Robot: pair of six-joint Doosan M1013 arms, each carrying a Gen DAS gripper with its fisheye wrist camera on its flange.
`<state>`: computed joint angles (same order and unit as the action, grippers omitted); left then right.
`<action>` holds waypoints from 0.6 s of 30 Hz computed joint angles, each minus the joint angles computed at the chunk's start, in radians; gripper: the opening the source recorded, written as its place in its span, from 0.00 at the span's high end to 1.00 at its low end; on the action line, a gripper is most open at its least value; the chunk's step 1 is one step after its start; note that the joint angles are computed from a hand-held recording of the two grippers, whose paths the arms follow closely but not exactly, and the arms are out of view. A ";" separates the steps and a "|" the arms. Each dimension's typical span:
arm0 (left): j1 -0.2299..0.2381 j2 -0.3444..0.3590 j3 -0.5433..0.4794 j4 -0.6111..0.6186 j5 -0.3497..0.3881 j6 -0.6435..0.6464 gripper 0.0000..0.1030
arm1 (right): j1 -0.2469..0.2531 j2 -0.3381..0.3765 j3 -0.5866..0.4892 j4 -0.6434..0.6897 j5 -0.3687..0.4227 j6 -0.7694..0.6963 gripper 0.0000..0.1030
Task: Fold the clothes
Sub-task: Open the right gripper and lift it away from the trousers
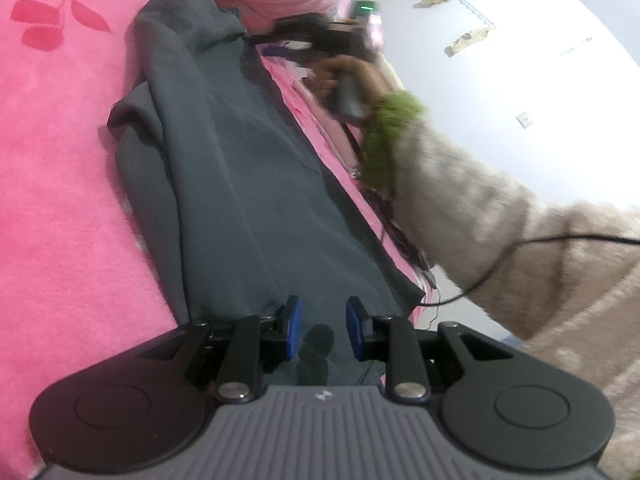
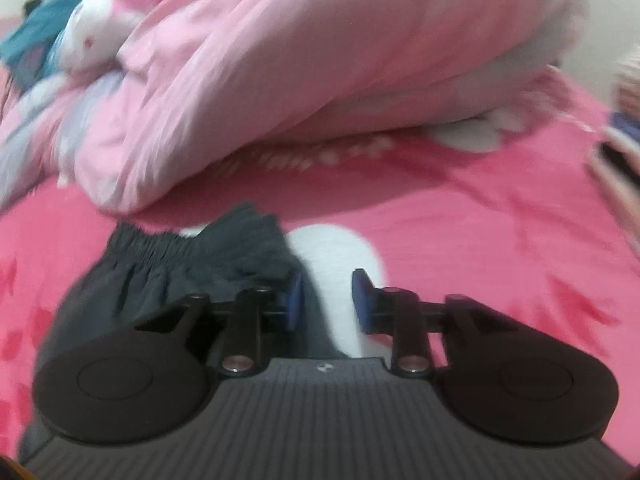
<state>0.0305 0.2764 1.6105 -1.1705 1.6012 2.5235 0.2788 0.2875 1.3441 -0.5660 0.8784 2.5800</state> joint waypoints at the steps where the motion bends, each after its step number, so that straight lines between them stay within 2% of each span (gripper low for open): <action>1: -0.001 -0.002 -0.001 0.003 -0.003 -0.003 0.75 | 0.004 -0.028 0.016 -0.013 0.010 0.040 0.74; 5: -0.007 -0.015 0.000 0.018 -0.027 -0.026 0.73 | 0.052 -0.187 0.124 -0.118 0.052 0.191 0.74; 8: -0.009 -0.026 0.000 0.031 -0.047 -0.049 0.70 | 0.141 -0.315 0.194 -0.254 0.174 0.280 0.74; 9: -0.009 -0.030 -0.001 0.038 -0.052 -0.056 0.69 | 0.187 -0.353 0.211 -0.310 0.242 0.300 0.74; 11: -0.016 -0.038 -0.003 0.058 -0.063 -0.071 0.68 | 0.293 -0.403 0.220 -0.404 0.434 0.286 0.74; 13: -0.024 -0.044 -0.004 0.075 -0.074 -0.091 0.67 | 0.397 -0.412 0.214 -0.473 0.639 0.225 0.74; 14: -0.030 -0.049 -0.001 0.084 -0.082 -0.105 0.66 | 0.446 -0.416 0.220 -0.490 0.711 0.201 0.74; 16: -0.039 -0.059 -0.001 0.103 -0.097 -0.138 0.64 | 0.514 -0.429 0.244 -0.470 0.760 0.202 0.74; 18: -0.046 -0.077 0.004 0.123 -0.128 -0.152 0.60 | 0.555 -0.448 0.289 -0.399 0.703 0.271 0.74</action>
